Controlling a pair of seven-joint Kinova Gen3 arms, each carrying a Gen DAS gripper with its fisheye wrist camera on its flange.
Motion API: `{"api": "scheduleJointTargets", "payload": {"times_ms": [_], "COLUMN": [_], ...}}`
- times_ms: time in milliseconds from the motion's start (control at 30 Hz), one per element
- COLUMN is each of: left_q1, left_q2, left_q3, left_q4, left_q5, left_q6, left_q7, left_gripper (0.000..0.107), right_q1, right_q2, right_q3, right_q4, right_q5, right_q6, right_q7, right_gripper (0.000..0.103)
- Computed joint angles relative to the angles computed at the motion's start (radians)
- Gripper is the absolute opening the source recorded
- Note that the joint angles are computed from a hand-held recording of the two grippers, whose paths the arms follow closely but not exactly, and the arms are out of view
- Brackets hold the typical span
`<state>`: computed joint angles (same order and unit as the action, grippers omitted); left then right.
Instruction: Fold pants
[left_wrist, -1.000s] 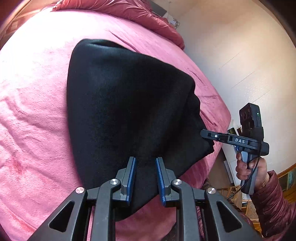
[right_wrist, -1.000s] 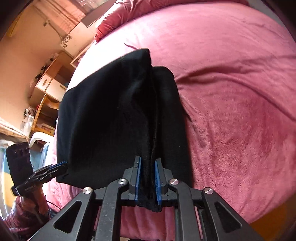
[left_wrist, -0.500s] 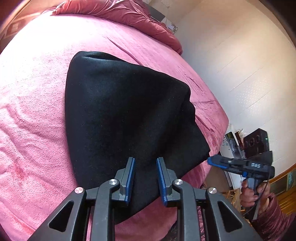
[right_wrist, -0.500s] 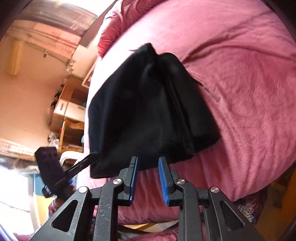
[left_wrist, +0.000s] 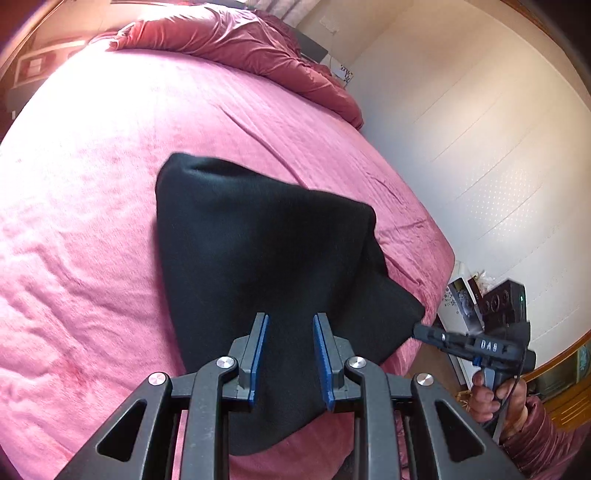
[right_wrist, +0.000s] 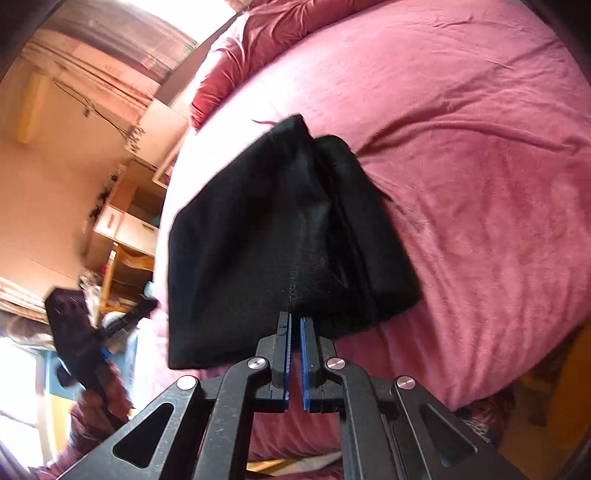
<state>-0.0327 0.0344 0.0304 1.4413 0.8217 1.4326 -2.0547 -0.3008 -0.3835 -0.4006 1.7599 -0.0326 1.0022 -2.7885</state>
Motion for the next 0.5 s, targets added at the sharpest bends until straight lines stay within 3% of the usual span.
{"api": "scheduleJointTargets", "payload": {"times_ms": [67, 200, 367, 500], "left_q1": [0.004, 0.031, 0.05, 0.042], "left_q2": [0.013, 0.053, 0.092, 0.124], "left_q3": [0.004, 0.033, 0.057, 0.065], "left_q4": [-0.022, -0.093, -0.157, -0.188], "left_q5": [-0.011, -0.064, -0.104, -0.104], "left_q6": [-0.01, -0.045, -0.093, -0.11], "left_q7": [0.013, 0.056, 0.117, 0.147], "left_gripper": [0.024, 0.025, 0.025, 0.025], "right_q1": [0.006, 0.007, 0.024, 0.034], "right_q2": [0.011, -0.025, -0.039, 0.025], "right_q3": [-0.007, 0.044, 0.02, -0.031], "right_q4": [0.019, 0.099, 0.005, -0.118], "right_q5": [0.001, -0.054, 0.009, 0.104], "right_q6": [0.037, 0.002, 0.099, 0.164], "right_q7": [-0.029, -0.052, -0.01, 0.06], "right_gripper": [0.0, 0.0, 0.004, 0.004]}}
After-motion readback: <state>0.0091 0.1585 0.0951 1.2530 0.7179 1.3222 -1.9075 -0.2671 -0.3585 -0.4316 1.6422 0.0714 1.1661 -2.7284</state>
